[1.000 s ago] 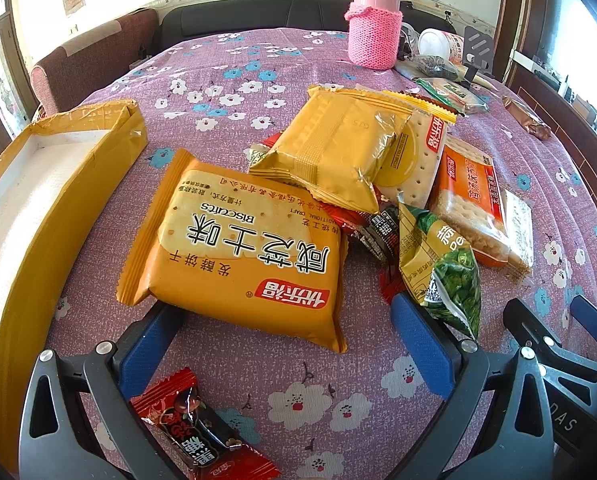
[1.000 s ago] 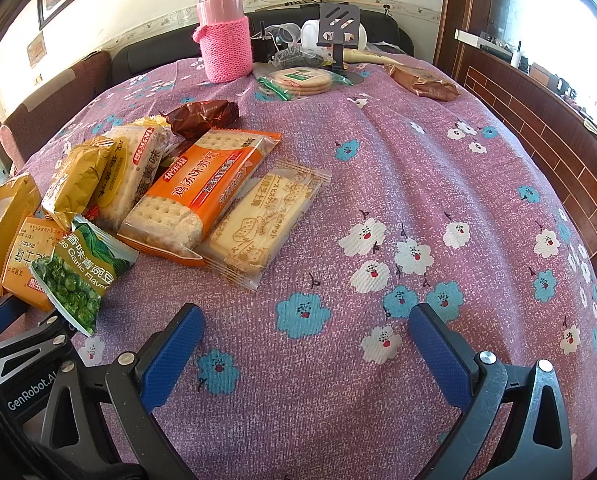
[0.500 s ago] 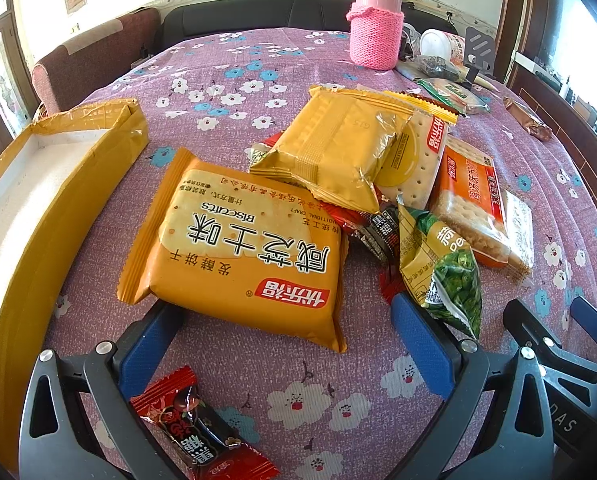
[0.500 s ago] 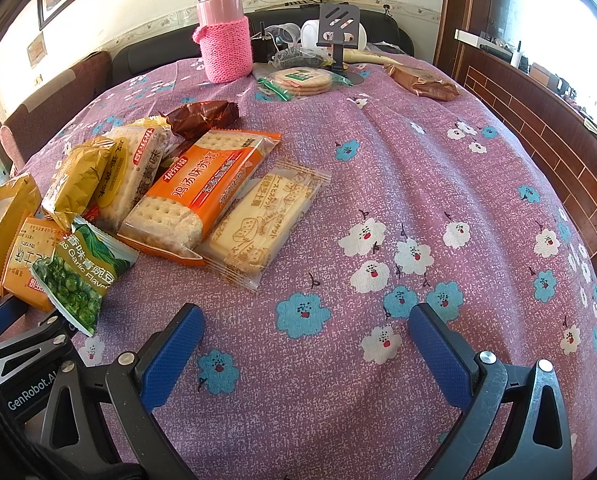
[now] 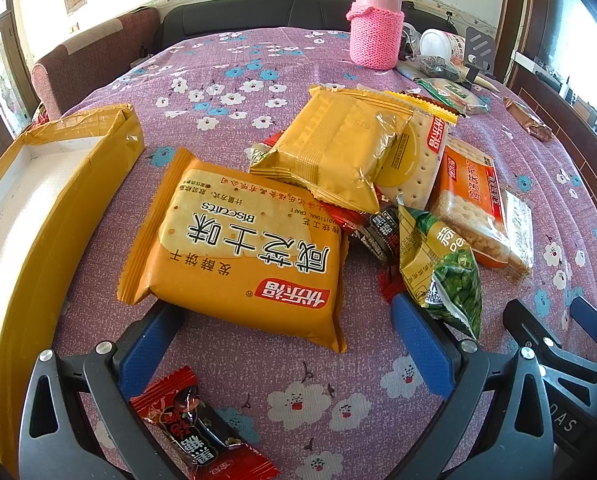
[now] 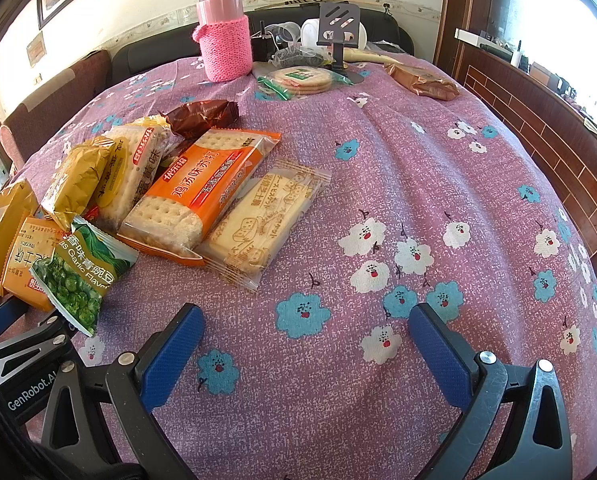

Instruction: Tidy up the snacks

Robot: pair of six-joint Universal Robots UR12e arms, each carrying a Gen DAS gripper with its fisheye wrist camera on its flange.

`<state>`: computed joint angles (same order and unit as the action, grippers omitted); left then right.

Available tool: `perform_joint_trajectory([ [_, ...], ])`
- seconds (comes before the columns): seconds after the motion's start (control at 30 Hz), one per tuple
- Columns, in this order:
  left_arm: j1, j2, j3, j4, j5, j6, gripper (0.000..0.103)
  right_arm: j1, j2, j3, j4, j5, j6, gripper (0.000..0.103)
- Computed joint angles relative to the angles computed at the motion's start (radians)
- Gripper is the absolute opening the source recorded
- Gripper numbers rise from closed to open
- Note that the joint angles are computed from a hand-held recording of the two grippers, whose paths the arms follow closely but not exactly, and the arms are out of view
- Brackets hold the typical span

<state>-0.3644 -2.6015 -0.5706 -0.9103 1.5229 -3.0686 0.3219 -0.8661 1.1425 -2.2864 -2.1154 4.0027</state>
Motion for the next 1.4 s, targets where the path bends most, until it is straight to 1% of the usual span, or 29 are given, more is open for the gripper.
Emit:
perform_joint_trajectory([
  [0.83,0.0,-0.001,0.002,-0.003,-0.001,-0.001,0.103,0.0,0.0,0.0,0.0,0.0,0.0,0.103],
  [0.97,0.005,0.002,0.007,-0.035,-0.017,0.023,0.103,-0.001,0.0,0.001,-0.004,0.004,-0.001,0.103],
  [1.1,0.005,0.001,0.017,-0.068,-0.022,0.05,0.103,-0.008,-0.007,0.008,-0.013,0.042,-0.045,0.103],
  [1.2,0.007,0.019,-0.015,-0.06,-0.03,0.062,0.103,-0.01,-0.005,-0.004,0.015,0.056,-0.04,0.103],
  [1.27,0.01,0.042,-0.057,-0.046,-0.043,0.085,0.103,-0.009,-0.009,0.002,0.014,0.061,-0.044,0.103],
  [1.33,0.013,0.05,-0.057,-0.087,-0.064,0.118,0.103,-0.011,-0.013,0.004,0.026,0.071,-0.04,0.103],
  [1.4,0.017,0.053,-0.039,-0.163,-0.082,0.145,0.102,-0.008,-0.012,0.002,0.035,0.066,-0.035,0.103],
])
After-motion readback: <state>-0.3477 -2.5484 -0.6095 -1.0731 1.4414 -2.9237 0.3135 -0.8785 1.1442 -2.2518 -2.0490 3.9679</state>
